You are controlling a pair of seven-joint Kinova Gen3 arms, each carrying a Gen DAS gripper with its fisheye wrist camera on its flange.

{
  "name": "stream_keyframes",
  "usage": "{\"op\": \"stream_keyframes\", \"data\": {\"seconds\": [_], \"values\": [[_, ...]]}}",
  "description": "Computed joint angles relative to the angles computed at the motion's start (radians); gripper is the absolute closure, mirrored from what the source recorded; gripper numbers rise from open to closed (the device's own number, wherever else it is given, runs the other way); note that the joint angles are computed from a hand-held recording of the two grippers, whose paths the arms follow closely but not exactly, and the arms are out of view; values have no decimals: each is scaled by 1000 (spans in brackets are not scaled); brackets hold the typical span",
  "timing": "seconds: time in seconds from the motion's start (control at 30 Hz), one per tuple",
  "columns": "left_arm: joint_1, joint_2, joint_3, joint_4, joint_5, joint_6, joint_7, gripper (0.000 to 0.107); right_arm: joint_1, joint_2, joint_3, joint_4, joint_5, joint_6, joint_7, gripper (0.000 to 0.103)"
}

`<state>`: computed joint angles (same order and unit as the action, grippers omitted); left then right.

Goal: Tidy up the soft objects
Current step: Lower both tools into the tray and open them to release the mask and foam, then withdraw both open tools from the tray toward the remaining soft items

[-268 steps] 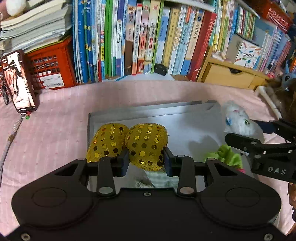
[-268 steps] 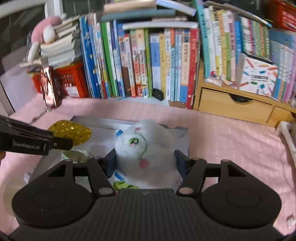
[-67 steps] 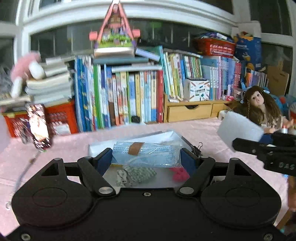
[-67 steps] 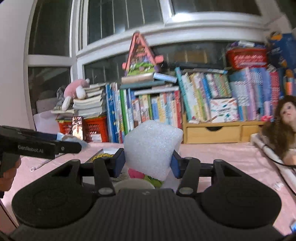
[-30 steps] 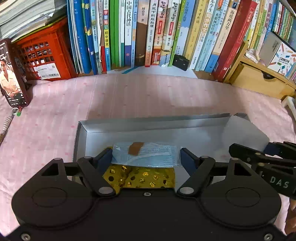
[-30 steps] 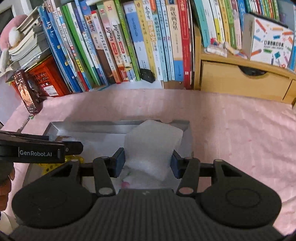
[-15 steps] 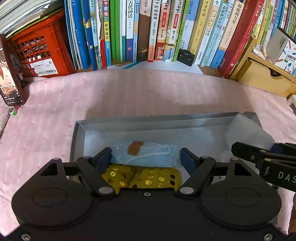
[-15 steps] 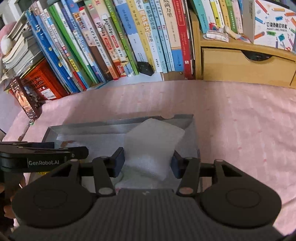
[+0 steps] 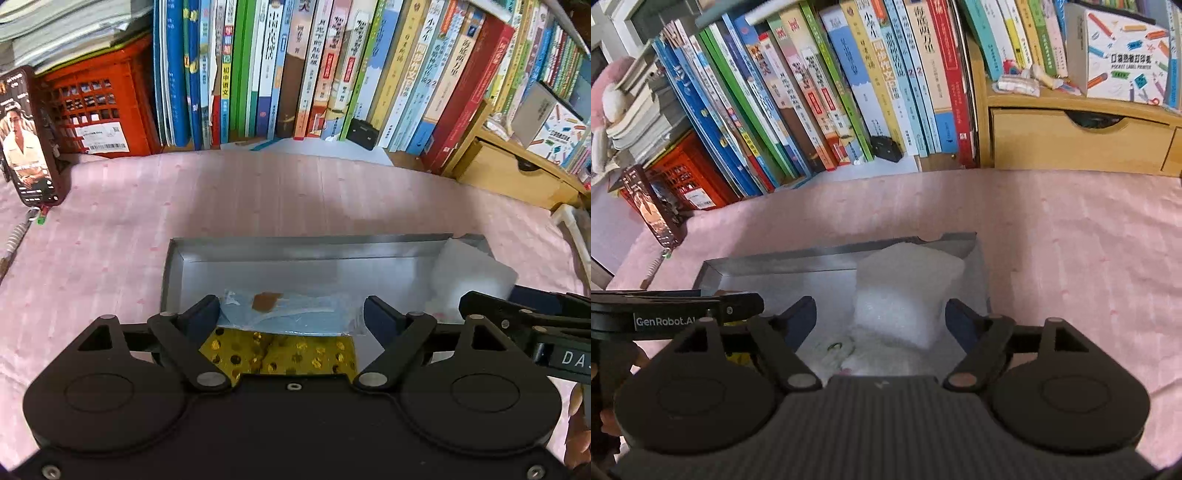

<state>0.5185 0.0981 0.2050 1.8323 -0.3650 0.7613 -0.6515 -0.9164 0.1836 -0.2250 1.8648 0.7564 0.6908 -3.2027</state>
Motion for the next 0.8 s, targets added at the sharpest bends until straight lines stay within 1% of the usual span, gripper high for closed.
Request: {"op": "stream_keyframes", "data": {"seconds": [0.17, 0.27, 0.4, 0.53, 0.63, 0.8], "values": [[13, -43, 20, 9, -17, 16, 17, 21, -32, -28, -23, -4, 32, 60, -39, 17], [20, -68, 39, 15, -40, 32, 52, 20, -48, -45, -46, -5, 55, 100, -68, 17], [22, -124, 73, 41, -40, 34, 62, 20, -75, -75, -87, 4, 95, 153, -114, 16], [26, -188, 132, 78, -71, 35, 92, 20, -104, -102, -134, 17, 135, 208, -165, 16], [22, -245, 185, 111, -83, 30, 118, 19, -136, -121, -175, 30, 175, 267, -214, 16], [-2, -350, 296, 171, -88, 8, 149, 16, -215, -143, -258, 62, 267, 410, -331, 15]]}}
